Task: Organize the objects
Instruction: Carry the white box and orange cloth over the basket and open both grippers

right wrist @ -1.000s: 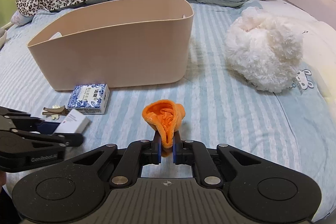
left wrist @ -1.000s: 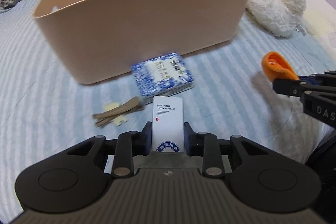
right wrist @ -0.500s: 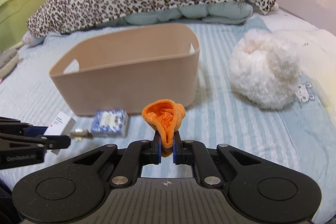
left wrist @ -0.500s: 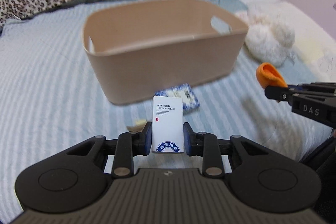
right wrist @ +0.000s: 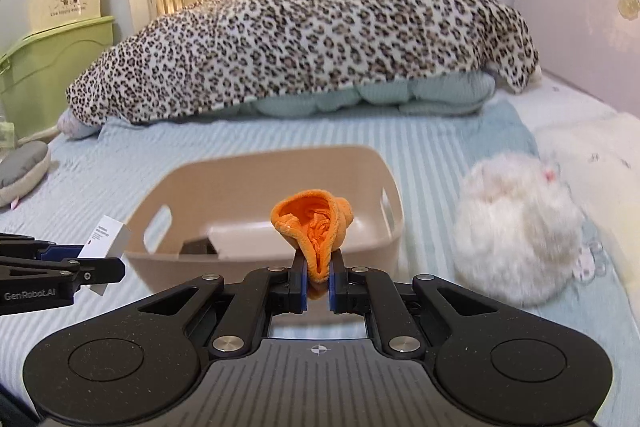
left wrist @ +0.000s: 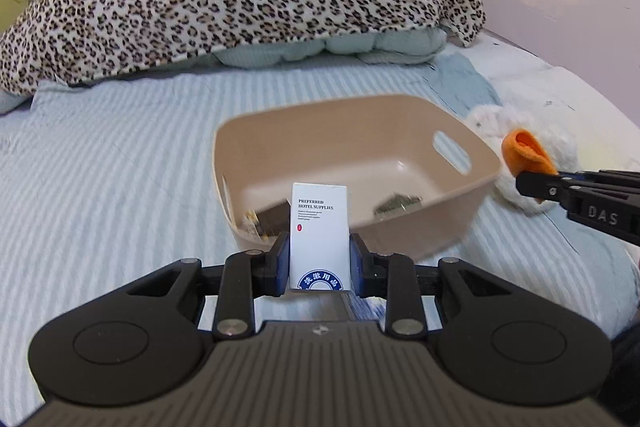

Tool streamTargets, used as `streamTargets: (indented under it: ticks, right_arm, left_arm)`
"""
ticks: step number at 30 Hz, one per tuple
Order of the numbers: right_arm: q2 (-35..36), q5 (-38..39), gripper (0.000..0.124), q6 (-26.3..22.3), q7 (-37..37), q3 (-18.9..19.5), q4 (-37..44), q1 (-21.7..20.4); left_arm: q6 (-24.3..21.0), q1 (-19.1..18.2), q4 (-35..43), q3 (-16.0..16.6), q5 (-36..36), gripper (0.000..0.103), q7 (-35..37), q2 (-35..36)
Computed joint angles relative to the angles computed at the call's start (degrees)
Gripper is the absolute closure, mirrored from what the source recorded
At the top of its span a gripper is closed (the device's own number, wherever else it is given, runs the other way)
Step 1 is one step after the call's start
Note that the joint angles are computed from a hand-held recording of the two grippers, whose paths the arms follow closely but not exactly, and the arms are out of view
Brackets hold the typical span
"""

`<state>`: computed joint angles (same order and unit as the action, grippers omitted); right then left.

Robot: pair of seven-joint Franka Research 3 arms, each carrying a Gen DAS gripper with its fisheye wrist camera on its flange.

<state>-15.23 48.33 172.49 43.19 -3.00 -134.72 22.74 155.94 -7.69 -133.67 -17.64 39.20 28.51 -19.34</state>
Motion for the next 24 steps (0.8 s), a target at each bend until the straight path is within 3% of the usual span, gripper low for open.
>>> streamTargets:
  ticks: [5, 9, 12, 21, 23, 24]
  right_arm:
    - [4.8, 6.7, 0.115, 1.8, -5.3, -0.9, 5.4, 2.4]
    - [9.5, 6.9, 0.115, -0.9, -3.0, 1.3, 10.5, -0.4]
    - [13.3, -1.2, 0.115, -3.9, 4.7, 3.8, 14.0, -3.7]
    - [20.4, -21.7, 0.112, -2.8, 20.3, 6.4, 17.5, -5.9]
    - [21.2, -24.2, 0.09, -4.8, 22.8, 6.3, 18.3, -6.2]
    - [21.4, -23.7, 0.087, -6.0, 23.0, 6.7, 18.7, -6.7]
  left_arm:
    - [-1.8, 2.1, 5.8, 0.2, 3.8, 0.071, 0.4, 4.9]
    - [-4.5, 1.9, 11.0, 0.9, 7.1, 0.071, -0.1, 10.2]
    - [-6.9, 0.7, 14.3, 2.1, 8.4, 0.071, -0.4, 14.0]
    - [-13.5, -2.7, 20.4, 5.9, 5.9, 0.071, 1.6, 22.7]
    - [-12.6, -3.1, 19.3, 6.6, 8.0, 0.07, -0.7, 22.4]
    - [-12.1, -3.2, 18.6, 6.8, 8.6, 0.07, -1.7, 21.9]
